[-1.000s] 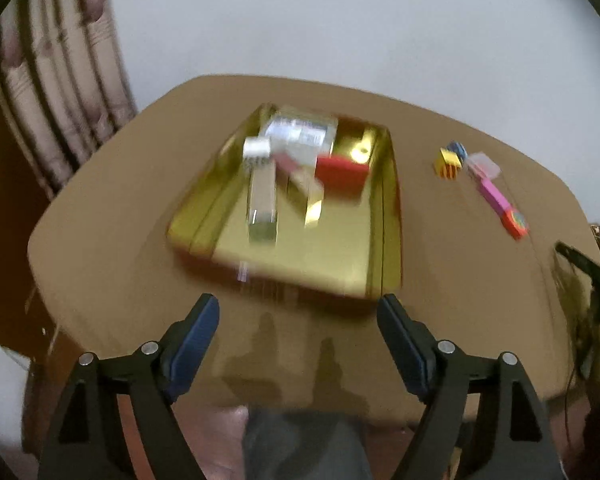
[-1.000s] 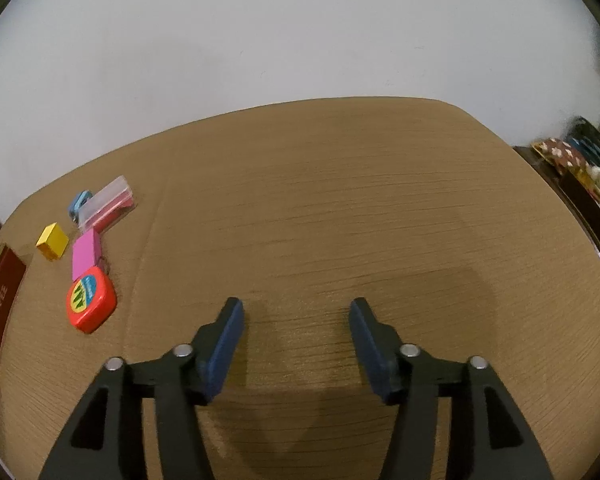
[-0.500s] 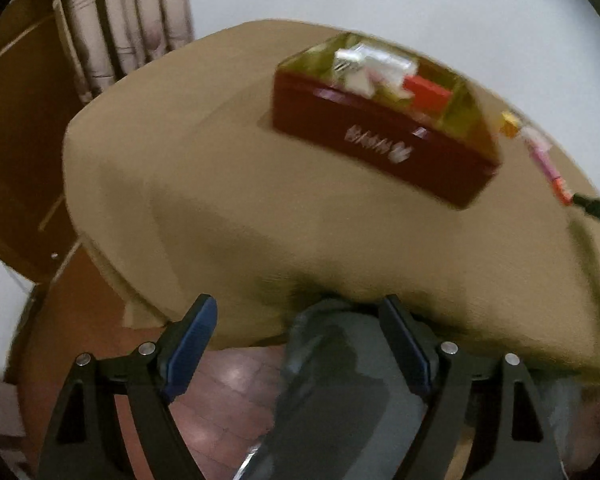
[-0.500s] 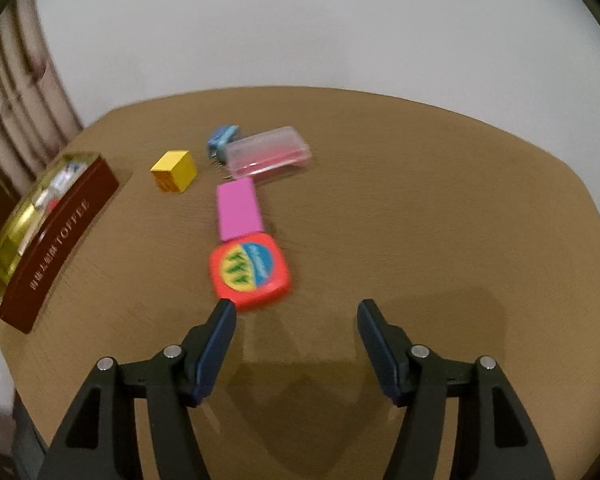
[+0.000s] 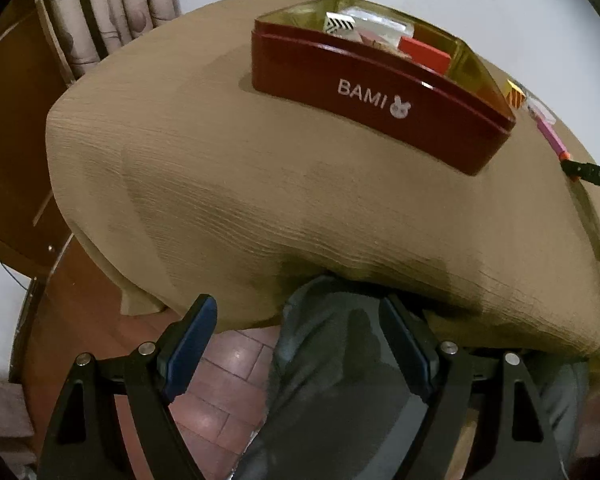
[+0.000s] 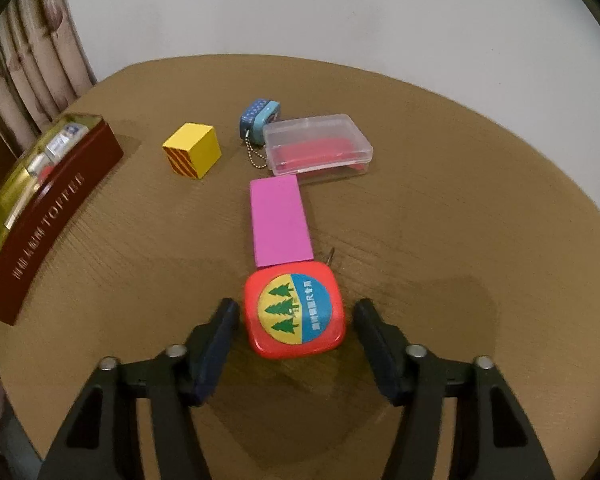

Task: Organize rigid objects
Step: 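Reach the right gripper to the red tape measure and close on it, then carry the red tape measure into the tin and open the right gripper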

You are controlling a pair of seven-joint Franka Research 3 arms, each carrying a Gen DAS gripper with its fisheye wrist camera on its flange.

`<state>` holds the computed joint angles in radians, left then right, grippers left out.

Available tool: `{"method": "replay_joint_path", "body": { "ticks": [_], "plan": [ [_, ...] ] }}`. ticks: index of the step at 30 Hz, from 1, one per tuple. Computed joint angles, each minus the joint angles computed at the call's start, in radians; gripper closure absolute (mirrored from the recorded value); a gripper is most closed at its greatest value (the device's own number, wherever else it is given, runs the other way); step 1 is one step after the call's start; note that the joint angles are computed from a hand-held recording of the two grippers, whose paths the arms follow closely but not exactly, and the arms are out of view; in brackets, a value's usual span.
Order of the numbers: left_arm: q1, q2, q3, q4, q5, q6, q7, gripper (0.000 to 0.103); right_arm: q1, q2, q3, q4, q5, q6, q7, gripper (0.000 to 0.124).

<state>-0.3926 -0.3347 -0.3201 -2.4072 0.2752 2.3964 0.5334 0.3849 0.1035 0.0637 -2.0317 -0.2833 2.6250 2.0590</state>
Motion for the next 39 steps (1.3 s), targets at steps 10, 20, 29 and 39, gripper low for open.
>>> {"method": "replay_joint_path", "body": {
  "ticks": [10, 20, 29, 39],
  "plan": [
    [-0.008, -0.024, 0.014, -0.015, -0.035, 0.018, 0.015, 0.023, 0.011, -0.096, 0.050, -0.073, 0.137, 0.069, -0.007, 0.076],
    [-0.004, -0.056, 0.031, -0.029, -0.088, 0.049, 0.037, 0.023, 0.128, 0.146, 0.117, 0.381, 0.373, -0.008, -0.295, 0.076],
    [-0.015, -0.078, 0.061, -0.055, -0.177, 0.068, 0.059, 0.023, 0.249, 0.450, 0.057, 0.823, 0.329, -0.296, -0.322, 0.076],
    [-0.021, -0.057, 0.057, -0.040, -0.221, 0.056, 0.103, 0.023, 0.250, 0.587, 0.026, 1.020, 0.351, -0.466, -0.294, 0.076]
  ]
}}
